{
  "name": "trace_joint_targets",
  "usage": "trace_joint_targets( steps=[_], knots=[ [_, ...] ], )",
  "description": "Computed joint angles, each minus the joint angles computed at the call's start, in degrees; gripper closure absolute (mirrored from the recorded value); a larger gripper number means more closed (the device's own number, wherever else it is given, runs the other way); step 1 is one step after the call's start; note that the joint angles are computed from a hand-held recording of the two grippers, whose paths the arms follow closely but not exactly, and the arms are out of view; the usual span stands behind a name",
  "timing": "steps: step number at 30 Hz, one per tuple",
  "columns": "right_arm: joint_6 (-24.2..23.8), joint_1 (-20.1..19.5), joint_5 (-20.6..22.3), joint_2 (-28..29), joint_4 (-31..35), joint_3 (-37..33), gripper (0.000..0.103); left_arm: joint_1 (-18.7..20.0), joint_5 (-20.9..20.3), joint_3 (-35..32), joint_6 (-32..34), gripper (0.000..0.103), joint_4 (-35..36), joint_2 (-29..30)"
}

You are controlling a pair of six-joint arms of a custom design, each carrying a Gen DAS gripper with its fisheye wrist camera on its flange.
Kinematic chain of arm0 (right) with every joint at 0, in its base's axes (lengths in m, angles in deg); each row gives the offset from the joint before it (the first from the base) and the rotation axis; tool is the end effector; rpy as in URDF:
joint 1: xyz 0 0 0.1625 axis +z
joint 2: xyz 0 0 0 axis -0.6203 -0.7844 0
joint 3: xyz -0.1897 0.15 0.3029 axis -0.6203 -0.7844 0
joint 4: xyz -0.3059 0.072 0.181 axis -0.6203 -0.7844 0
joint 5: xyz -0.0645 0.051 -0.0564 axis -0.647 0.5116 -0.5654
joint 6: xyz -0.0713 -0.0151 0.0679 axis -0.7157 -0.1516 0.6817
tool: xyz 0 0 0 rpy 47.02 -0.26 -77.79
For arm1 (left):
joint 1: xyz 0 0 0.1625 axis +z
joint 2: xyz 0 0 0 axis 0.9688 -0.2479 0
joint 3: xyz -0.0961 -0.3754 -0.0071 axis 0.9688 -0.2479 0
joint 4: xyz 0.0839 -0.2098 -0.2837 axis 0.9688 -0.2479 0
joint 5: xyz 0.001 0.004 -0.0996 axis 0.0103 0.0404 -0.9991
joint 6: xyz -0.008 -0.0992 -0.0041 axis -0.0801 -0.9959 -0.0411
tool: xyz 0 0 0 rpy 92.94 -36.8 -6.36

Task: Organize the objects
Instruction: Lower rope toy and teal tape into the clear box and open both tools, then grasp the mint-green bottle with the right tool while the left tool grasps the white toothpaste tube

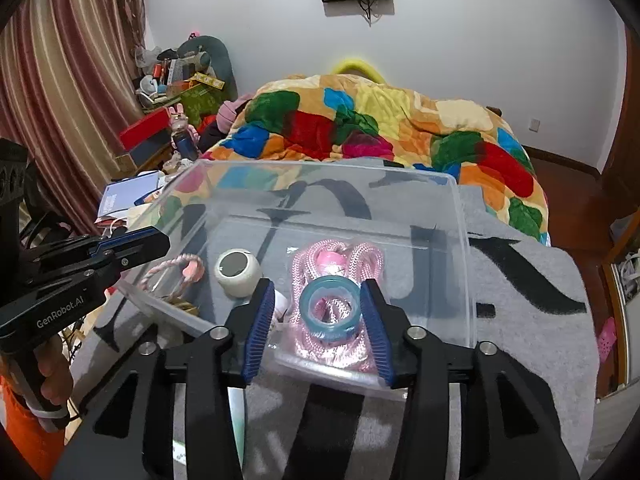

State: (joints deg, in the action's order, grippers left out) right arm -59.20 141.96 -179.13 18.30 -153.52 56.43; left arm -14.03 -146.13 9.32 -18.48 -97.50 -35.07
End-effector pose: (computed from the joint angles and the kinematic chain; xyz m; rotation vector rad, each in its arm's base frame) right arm 0.2420 -0.6655 0.1575 0.3974 -2.3577 0.9302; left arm -0.1992 -0.7346 0.1762 0.9051 2.5149 -0.7852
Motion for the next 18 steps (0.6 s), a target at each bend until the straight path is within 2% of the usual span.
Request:
trace_joint_targets(
  steps=[5, 12, 16, 18],
  knots=[
    [-1.5, 1.0, 0.9, -2.0, -3.1, 4.0, 0.061, -0.9, 0.6, 5.4, 1.6, 0.061, -3.9, -3.1],
    [-2.9, 1.9, 2.2, -3.8, -5.4, 9.6, 0.061, -1.5, 0.1, 12.6, 2.9, 0.049, -7.1, -7.3],
    [-1.2, 1.4, 3.8, -3.6, -3.1, 11.3, 0.061, -1.3, 0.3, 16.3, 2.6, 0.038, -7.0, -9.2],
    [-0.2, 1.0, 3.9, -2.5, -1.0, 11.1, 0.061, -1.0, 0.6, 17.7, 2.2, 0.038, -6.1, -9.8]
  ],
)
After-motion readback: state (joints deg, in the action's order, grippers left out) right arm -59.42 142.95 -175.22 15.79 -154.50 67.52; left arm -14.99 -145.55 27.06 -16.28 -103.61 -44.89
